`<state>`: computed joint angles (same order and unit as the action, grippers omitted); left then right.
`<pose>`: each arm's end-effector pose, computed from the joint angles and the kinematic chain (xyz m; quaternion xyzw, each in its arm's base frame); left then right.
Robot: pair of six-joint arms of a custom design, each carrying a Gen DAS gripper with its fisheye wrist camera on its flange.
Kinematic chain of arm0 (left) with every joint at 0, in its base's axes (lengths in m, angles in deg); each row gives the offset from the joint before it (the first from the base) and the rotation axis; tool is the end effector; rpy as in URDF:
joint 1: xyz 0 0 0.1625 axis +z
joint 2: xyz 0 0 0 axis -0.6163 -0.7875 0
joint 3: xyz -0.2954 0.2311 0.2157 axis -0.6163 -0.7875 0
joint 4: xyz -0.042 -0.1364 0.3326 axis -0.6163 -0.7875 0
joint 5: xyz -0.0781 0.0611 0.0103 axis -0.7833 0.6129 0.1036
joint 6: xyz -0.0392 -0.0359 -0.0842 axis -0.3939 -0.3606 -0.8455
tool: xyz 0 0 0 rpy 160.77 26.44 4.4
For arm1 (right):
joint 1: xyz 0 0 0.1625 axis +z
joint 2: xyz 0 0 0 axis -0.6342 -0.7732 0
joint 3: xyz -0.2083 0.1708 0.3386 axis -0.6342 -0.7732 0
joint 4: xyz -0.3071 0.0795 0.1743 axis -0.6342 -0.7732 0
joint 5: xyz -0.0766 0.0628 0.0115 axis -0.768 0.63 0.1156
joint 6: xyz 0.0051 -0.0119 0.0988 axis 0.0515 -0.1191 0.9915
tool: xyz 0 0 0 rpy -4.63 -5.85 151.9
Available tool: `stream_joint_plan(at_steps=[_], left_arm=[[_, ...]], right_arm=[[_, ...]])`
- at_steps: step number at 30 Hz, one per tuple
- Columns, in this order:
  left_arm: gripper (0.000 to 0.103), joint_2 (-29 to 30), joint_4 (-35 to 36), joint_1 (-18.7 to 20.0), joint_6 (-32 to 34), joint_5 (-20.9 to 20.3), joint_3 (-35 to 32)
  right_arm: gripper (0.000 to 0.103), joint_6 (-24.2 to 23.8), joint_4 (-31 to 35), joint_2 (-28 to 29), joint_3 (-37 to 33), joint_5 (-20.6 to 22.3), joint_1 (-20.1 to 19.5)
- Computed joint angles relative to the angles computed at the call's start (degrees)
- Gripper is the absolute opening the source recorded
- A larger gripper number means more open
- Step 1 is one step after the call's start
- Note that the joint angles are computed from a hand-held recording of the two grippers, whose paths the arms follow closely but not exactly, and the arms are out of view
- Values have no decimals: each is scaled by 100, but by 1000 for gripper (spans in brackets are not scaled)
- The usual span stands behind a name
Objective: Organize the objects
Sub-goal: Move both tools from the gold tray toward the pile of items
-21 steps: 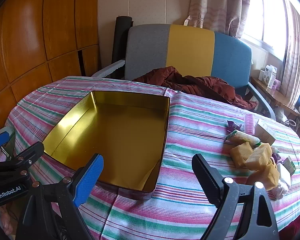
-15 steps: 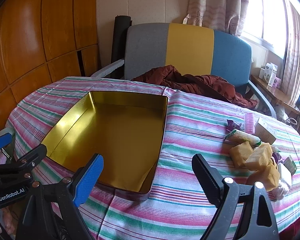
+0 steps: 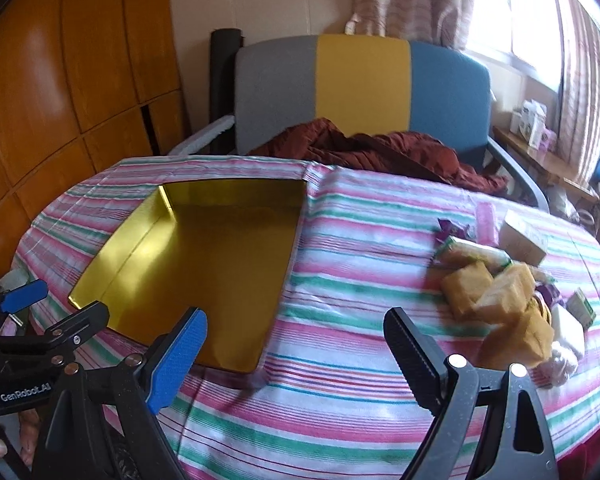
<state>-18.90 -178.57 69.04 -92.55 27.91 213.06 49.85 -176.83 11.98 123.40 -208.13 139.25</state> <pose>-0.1810 -0.3646 0.0868 0.1256 0.8561 -0.3548 0.3541 0.1455 -0.3615 0.1290 0.1876 -0.8657 0.3457 0.3096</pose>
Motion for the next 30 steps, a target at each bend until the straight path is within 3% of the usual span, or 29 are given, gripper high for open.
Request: stream_joint_plan(at_steps=[6, 12, 19, 30], left_arm=[[103, 224, -479, 116, 692, -490, -202], [103, 570, -1115, -46, 1333, -597, -357], [103, 859, -1114, -26, 2015, -947, -895], [103, 1383, -1094, -113, 2561, -1115, -1452]], right_arm=[[92, 169, 195, -507, 226, 85, -357], [92, 361, 532, -1301, 502, 99, -860], [92, 341, 756, -2003, 733, 30, -1332], [92, 393, 1168, -2885, 908, 269, -1933]])
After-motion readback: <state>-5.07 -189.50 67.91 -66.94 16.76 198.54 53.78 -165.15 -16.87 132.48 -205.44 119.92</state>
